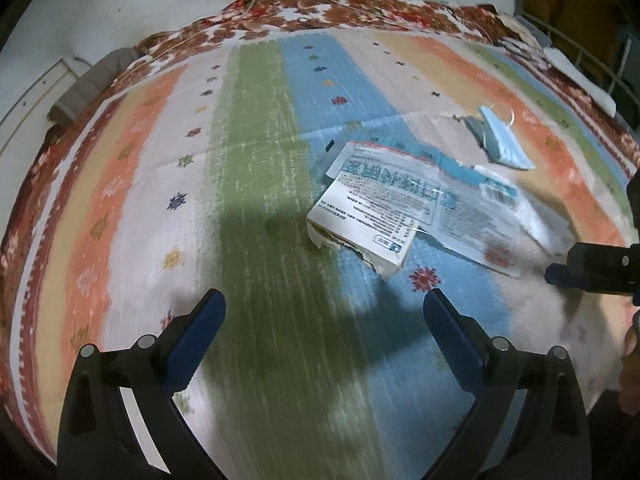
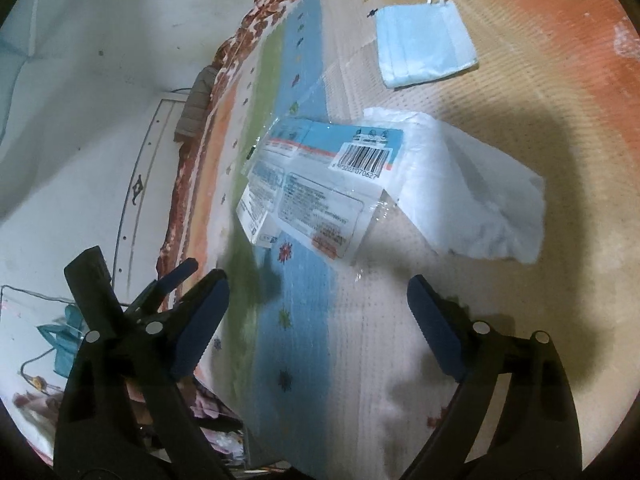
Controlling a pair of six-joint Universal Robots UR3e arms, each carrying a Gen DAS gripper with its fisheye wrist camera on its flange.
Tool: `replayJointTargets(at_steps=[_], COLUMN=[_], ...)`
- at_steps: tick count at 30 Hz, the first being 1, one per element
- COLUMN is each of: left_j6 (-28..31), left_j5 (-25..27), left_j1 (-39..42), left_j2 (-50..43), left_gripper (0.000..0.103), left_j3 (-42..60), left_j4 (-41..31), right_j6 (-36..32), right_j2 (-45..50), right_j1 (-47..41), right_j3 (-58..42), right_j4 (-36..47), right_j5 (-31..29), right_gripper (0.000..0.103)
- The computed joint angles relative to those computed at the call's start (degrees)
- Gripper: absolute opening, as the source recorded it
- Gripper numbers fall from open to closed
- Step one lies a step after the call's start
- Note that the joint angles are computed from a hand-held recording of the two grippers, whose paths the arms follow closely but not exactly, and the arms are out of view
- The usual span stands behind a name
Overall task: Collect trash
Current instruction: 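Grasp the white medicine box with the left gripper while the right grasps the clear packet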
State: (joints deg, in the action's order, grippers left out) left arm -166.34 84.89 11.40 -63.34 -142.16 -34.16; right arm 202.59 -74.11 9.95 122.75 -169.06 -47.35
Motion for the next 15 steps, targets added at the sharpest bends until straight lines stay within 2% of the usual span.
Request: replayJointTargets(at_steps=[7,10,15], left_j6=[3.9,6.09,9.65], left_j5=[-1.73,-3.78,-7.93], left_j1=[0.36,1.28,2.61], left_j2=[-12.66,-16.24,-19.95], left_gripper=[0.097,0.097,0.097], left_j3=[0.23,0.1,-0.71], left_j4=[11.83,14.95,18.8], right_j6=[3.23,3.61,3.51], right_j2=[5.94,7.26,8.32], right_j1=[0.38,-0.02,-0.66], right_j3=[-2.6,-3.09,-3.66], right_j4=[-5.89,-6.76,-6.81], right_j5=[0.88,1.36,1.88], right_gripper=[0.069,0.06,0.052])
